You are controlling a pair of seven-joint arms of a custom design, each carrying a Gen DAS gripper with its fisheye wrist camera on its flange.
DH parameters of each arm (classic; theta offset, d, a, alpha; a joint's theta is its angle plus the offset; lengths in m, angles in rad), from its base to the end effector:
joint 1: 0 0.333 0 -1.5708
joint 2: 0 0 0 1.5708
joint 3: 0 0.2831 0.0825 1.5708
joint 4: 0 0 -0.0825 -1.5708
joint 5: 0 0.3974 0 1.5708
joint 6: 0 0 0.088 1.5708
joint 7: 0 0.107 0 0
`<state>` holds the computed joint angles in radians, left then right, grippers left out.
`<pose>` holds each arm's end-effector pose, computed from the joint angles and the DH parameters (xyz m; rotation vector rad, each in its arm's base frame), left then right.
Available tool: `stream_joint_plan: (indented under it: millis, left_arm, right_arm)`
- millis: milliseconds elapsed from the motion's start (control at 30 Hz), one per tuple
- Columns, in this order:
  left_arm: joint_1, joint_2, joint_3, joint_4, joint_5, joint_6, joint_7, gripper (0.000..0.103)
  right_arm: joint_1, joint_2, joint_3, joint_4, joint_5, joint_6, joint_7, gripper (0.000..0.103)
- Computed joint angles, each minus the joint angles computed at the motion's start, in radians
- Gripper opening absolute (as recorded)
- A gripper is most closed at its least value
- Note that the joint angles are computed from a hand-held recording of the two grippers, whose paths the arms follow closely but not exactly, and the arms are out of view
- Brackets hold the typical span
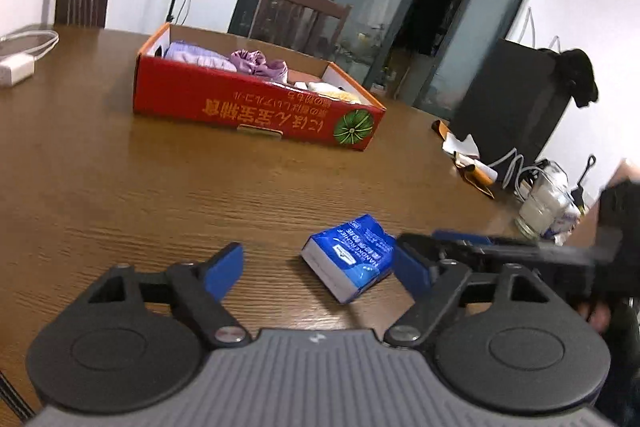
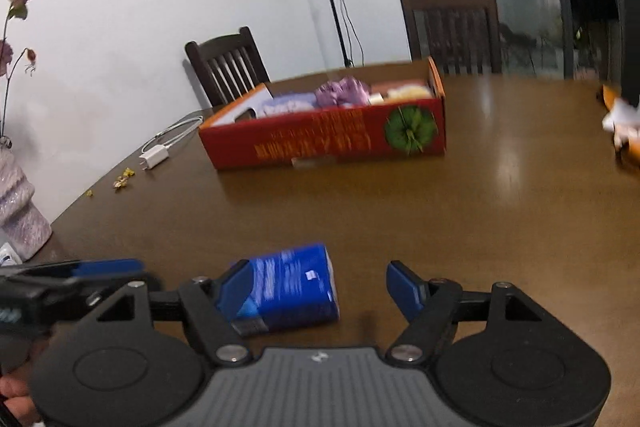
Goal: Organize soft objects
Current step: 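Move both tools to the blue tissue pack and close on it, then carry the tissue pack into the box with both tools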
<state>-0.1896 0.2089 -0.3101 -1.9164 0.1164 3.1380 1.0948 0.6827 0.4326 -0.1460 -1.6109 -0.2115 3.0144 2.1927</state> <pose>0.5776 -0.3117 0.4779 -1.6860 1.8599 -1.3459 0.6031 0.3971 0.4605 -1.6680 1.4258 -0.4419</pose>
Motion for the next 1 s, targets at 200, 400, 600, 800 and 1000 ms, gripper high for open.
stream_joint_plan:
  millis: [200,400,600,800,1000]
  left_arm:
    - [0.101,0.09,-0.14,0.087,-0.119,-0.051,0.107,0.057]
    - [0.124,0.155,-0.19,0.168,-0.216,-0.138,0.268,0.028]
    - [0.162,0.174,-0.21,0.189,-0.335,-0.139,0.33,0.028]
    - [0.238,0.223,-0.304,0.242,-0.47,-0.17,0.474,0.047]
    - [0.173,0.253,-0.244,0.294,-0.473,-0.203,0.507,0.032]
  right_arm:
    - [0.014,-0.029,-0.042,-0.066,0.011,0.062,0.042,0.072]
    - [-0.109,0.032,0.099,0.008,0.158,0.059,-0.104,0.059]
    - [-0.202,0.09,0.235,0.085,0.299,0.024,-0.294,0.048]
    - [-0.222,0.122,0.268,0.135,0.405,-0.01,-0.385,0.044]
    - [-0.276,0.139,0.348,0.156,0.551,-0.029,-0.501,0.027]
